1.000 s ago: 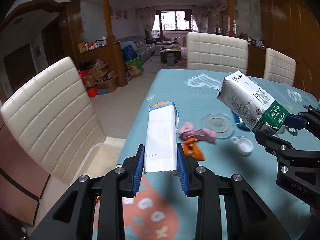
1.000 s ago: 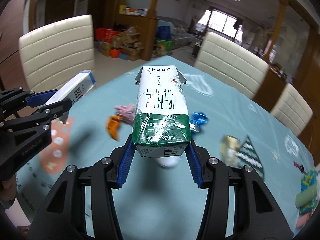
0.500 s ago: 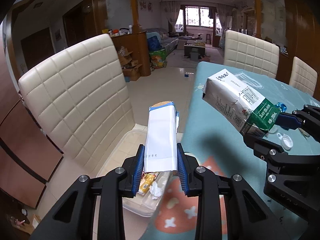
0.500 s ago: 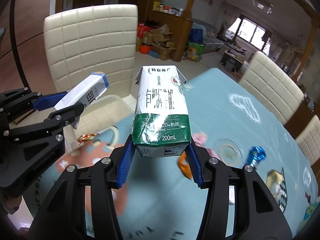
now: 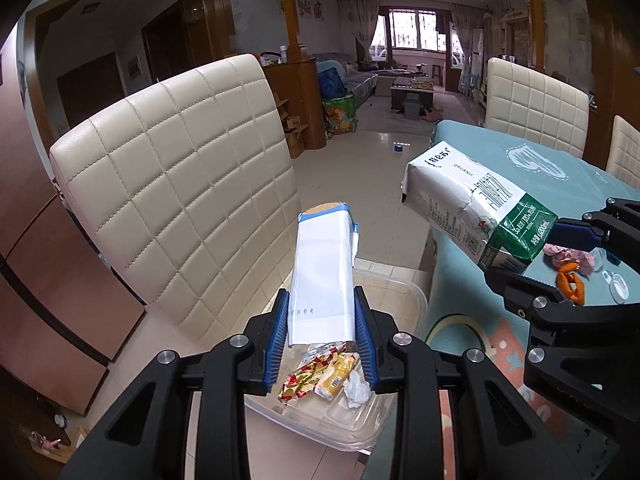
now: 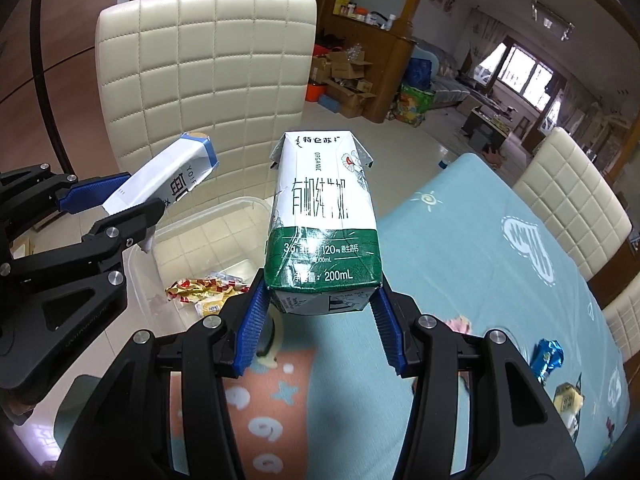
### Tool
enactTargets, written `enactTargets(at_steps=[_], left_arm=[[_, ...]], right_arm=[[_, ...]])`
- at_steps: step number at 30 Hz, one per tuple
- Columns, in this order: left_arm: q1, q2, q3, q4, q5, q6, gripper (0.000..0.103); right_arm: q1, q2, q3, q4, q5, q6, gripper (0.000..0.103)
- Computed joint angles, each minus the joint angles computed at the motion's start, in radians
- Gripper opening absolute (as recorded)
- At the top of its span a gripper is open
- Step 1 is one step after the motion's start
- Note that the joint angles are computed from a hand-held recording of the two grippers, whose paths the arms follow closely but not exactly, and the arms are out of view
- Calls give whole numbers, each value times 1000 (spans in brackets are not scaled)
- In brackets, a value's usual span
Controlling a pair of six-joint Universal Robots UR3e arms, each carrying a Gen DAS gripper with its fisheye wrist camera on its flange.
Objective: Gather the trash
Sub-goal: 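Carry the packet to the bin and open the left tool while the right tool holds the carton, then lower the milk carton into the bin and open the right tool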
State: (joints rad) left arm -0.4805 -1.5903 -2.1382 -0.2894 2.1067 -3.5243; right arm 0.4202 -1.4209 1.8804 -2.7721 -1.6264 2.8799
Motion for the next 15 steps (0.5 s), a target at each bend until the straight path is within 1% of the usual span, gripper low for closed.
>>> enactTargets(at_steps=[3, 6, 7, 9, 10, 12, 15], left_arm=[[22, -12, -6, 16, -9, 13, 32], [57, -15, -22, 46, -64, 40, 34], [61, -22, -24, 58, -66, 44, 38], [59, -40, -15, 54, -35, 24, 58], [65, -42, -20, 65, -33, 14, 72], [76, -37, -34, 87, -41, 12, 73], [57, -52, -24, 76, 14, 6, 73]], right_arm=[[-9, 20, -17, 2, 7, 0, 52], [-15, 47, -35, 6, 9, -2, 52], [-17, 55, -39, 7, 10, -2, 52], [-18, 67, -47, 11, 10, -1, 52], [-19, 72, -47, 10, 10, -2, 52], [-21, 79, -49, 11, 12, -1, 52], [-19, 93, -59, 17, 16, -3, 52]])
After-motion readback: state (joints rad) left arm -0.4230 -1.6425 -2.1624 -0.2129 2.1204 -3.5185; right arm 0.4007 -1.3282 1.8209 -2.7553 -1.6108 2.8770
